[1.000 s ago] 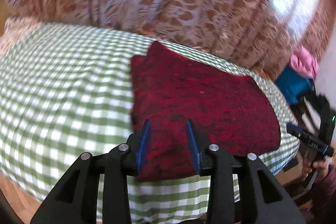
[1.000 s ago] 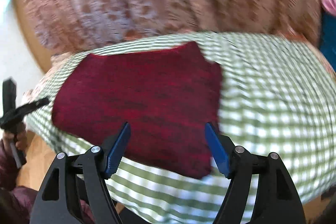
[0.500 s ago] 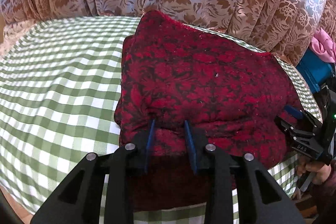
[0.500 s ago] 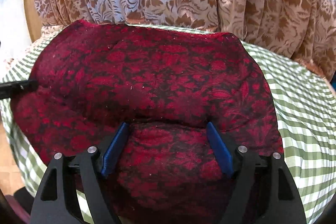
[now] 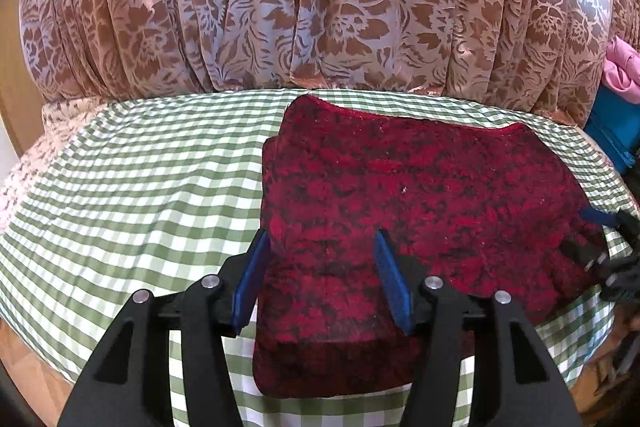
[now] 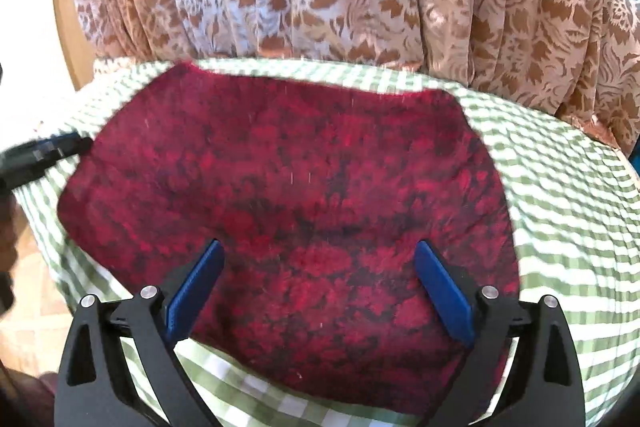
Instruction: Fold small clothes
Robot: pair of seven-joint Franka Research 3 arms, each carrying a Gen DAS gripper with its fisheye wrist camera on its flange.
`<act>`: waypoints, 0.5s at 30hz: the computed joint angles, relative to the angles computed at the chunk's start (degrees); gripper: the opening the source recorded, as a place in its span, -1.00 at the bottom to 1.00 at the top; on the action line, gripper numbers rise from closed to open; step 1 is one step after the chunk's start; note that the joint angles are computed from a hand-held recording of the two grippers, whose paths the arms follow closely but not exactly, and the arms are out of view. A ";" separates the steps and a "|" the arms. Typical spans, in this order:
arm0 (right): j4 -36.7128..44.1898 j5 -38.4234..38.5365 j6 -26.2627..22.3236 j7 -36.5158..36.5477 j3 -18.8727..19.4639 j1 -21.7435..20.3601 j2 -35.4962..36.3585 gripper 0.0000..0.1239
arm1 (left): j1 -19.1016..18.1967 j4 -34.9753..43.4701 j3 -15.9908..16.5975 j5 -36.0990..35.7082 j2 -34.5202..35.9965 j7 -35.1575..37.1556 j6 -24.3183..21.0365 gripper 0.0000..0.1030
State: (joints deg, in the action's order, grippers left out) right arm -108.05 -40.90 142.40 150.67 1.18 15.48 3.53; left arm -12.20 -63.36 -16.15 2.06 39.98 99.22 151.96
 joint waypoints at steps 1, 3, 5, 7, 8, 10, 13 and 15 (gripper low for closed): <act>0.52 0.47 0.41 -0.03 -0.09 -0.14 0.03 0.53 | -0.03 0.11 0.00 0.01 0.03 -0.04 -0.07 0.04; 2.08 1.95 2.82 0.11 -0.59 -0.79 0.57 0.54 | -0.22 0.78 0.17 0.14 0.41 -0.19 -0.33 0.07; 4.17 3.47 3.94 -0.33 -1.11 -1.24 1.88 0.54 | -0.63 1.95 0.61 0.59 1.06 -0.59 -0.66 0.09; 8.01 5.36 2.45 -1.43 -1.93 -1.46 4.39 0.54 | -1.10 3.51 0.99 1.05 1.91 -0.92 -1.48 0.10; 10.28 6.23 1.17 -1.88 -2.49 -1.50 6.02 0.54 | -1.32 3.88 1.16 1.26 2.11 -1.12 -1.57 0.10; 14.06 8.22 -1.13 -2.83 -3.69 -1.56 8.85 0.54 | -1.75 4.96 1.50 1.77 2.69 -1.33 -1.94 0.14; 20.29 10.39 -6.74 -5.26 -5.57 -1.34 13.64 0.54 | -2.16 6.74 1.69 2.20 3.73 -1.33 -2.65 0.22; 23.93 13.37 -11.32 -7.61 -6.47 -1.86 17.14 0.54 | -2.60 8.13 2.12 2.55 4.60 -1.79 -3.35 0.28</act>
State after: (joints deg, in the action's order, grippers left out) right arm -84.12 -27.52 131.09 143.06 -5.29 13.62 20.67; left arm -14.80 -55.23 -14.02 4.60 44.57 97.43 148.61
